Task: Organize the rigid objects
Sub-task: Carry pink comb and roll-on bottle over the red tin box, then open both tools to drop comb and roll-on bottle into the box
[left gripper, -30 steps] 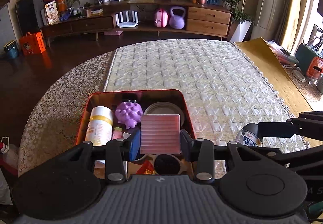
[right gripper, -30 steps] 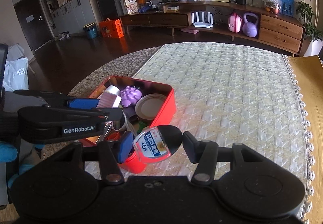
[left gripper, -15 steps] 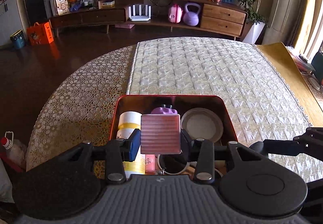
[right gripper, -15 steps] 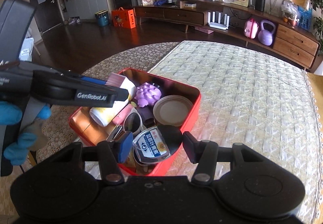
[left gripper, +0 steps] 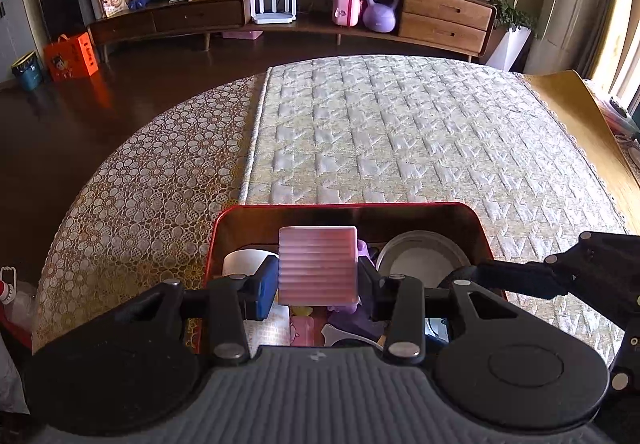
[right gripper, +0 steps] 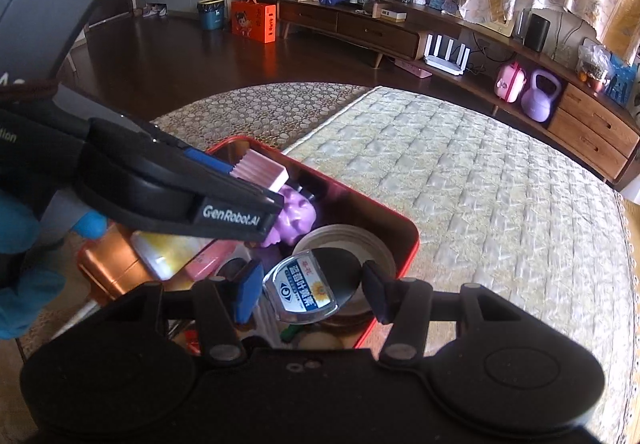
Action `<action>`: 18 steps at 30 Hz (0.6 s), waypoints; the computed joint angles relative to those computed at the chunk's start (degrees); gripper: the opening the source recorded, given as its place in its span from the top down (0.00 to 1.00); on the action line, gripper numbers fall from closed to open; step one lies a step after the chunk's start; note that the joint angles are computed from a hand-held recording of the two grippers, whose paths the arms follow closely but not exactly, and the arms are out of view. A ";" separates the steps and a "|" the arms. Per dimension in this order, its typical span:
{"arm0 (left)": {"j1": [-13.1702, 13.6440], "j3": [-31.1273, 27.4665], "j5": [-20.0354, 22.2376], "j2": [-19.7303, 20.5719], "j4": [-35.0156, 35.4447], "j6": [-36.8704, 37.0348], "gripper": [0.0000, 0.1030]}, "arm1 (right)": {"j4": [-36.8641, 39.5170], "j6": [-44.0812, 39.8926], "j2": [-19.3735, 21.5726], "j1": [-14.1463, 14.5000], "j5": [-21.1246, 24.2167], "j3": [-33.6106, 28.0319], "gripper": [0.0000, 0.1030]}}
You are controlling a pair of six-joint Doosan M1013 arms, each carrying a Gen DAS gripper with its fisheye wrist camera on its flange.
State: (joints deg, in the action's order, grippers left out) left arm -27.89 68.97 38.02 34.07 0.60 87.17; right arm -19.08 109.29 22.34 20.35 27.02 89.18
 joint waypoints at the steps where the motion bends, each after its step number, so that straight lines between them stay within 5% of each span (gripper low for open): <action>1: 0.04 -0.46 0.41 0.41 -0.42 0.36 0.60 | -0.84 0.30 0.36 0.07 0.19 -0.25 0.49; 18: 0.20 -0.13 0.44 1.10 -2.77 3.06 0.61 | -1.51 2.14 0.77 0.26 -0.56 0.33 0.48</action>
